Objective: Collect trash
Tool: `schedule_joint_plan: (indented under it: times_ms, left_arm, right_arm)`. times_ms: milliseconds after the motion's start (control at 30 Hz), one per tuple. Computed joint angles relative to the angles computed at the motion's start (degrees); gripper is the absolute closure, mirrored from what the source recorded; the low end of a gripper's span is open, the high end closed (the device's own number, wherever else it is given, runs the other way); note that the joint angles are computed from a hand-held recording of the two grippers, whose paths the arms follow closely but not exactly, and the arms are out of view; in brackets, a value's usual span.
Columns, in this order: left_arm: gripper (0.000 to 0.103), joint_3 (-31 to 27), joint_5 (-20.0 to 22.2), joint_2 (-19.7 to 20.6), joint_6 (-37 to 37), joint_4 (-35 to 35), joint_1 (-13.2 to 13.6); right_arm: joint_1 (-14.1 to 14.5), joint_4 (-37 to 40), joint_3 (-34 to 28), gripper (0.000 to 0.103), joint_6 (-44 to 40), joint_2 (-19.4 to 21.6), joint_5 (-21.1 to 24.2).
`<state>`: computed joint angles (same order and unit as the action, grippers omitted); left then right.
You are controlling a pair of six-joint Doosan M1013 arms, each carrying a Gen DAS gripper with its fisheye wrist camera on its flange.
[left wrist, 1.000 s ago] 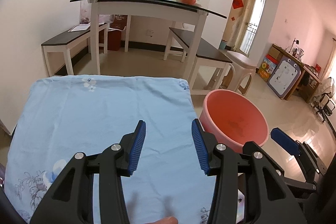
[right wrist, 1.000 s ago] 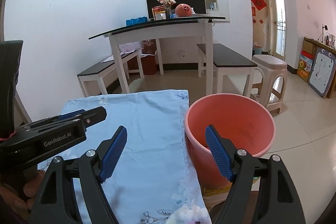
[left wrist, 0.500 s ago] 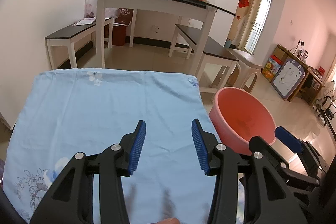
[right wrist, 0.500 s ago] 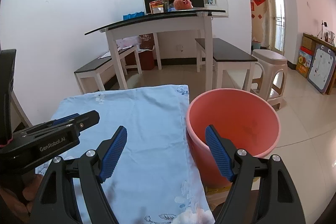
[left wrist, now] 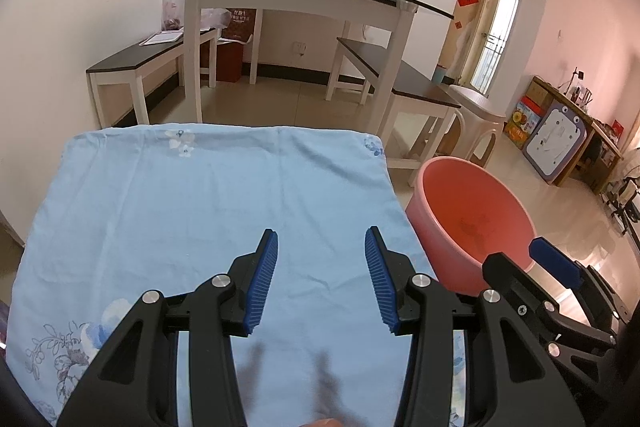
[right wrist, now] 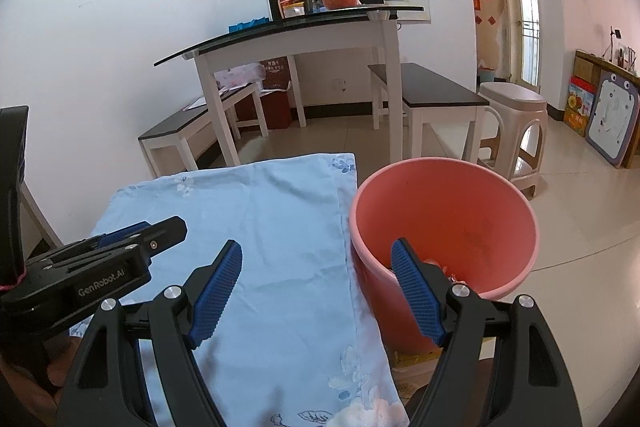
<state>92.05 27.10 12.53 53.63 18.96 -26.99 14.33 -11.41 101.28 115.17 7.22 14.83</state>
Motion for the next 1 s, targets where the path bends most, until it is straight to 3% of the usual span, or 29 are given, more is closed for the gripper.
schedule_joint_plan:
  times_ms: [1000]
  left_arm:
    - [0.057,0.06,0.73,0.17,-0.62,1.76,-0.15]
  right_arm:
    - [-0.27,1.68,0.09,0.027,-0.81,0.07,-0.05]
